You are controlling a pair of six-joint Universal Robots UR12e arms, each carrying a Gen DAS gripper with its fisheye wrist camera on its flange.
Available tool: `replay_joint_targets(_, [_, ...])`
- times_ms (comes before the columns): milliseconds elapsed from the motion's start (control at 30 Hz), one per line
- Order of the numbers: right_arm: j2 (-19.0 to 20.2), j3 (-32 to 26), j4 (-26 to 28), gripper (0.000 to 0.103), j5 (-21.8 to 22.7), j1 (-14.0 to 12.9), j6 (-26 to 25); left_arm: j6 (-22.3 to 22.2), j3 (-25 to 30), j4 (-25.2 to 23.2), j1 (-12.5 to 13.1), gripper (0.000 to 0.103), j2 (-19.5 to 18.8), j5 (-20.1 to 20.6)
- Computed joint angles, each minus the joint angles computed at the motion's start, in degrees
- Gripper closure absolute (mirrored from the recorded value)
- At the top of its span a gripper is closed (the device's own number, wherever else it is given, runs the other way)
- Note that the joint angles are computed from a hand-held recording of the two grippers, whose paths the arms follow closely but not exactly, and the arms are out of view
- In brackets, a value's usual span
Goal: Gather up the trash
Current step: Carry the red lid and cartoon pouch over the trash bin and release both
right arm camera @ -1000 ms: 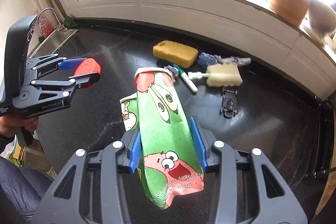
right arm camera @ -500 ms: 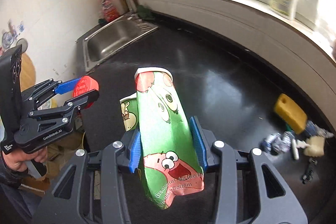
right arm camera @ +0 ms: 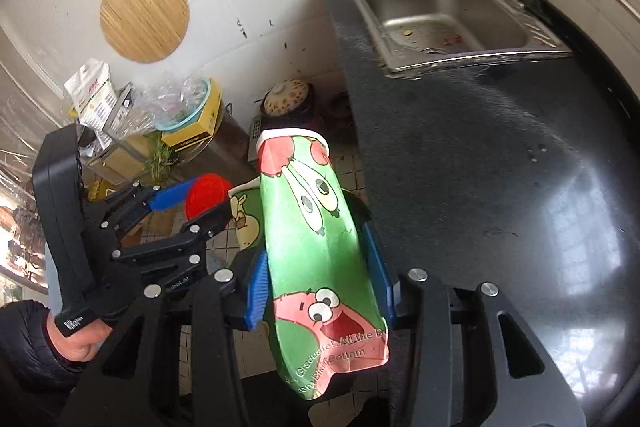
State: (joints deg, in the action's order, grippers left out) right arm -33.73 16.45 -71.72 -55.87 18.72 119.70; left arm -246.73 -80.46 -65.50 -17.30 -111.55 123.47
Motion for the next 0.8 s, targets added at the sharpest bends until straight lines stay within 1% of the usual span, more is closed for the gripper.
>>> replay_joint_targets(33, [0.2, 0.0, 0.5, 0.06, -0.8, 0.8, -0.1, -1.5, -2.1, 0.9, 0.3, 0.055, 0.9, -0.6])
replay_joint_targets(133, [0.5, 0.6, 0.4, 0.06, -2.7, 2.8, 1.0, -4.0, -6.8, 3.5, 1.2, 0.055, 2.3, -2.1])
replay_joint_targets(267, [0.2, 3.3, -2.7, 0.06, -5.9, 4.7, 1.9, -6.0, -10.3, 6.2, 2.2, 0.055, 2.6, -4.3])
replay_joint_targets(400, [-0.4, 6.4, -5.9, 0.059, -8.4, 6.1, 2.7, -6.5, -12.3, 8.5, 2.8, 0.055, 2.5, -5.6])
replay_joint_targets(500, [0.8, 5.2, -5.8, 0.059, -10.0, 6.7, 3.4, -6.3, -13.5, 10.5, 3.4, 0.055, 2.3, -6.4])
replay_joint_targets(600, [1.1, 5.3, -7.1, 0.059, -11.1, 7.2, 3.7, -6.1, -14.0, 11.9, 3.7, 0.055, 1.9, -6.7])
replay_joint_targets(800, [3.3, 2.1, -6.7, 0.058, -12.6, 7.9, 5.1, -5.5, -14.6, 15.3, 4.7, 0.054, 1.0, -7.9])
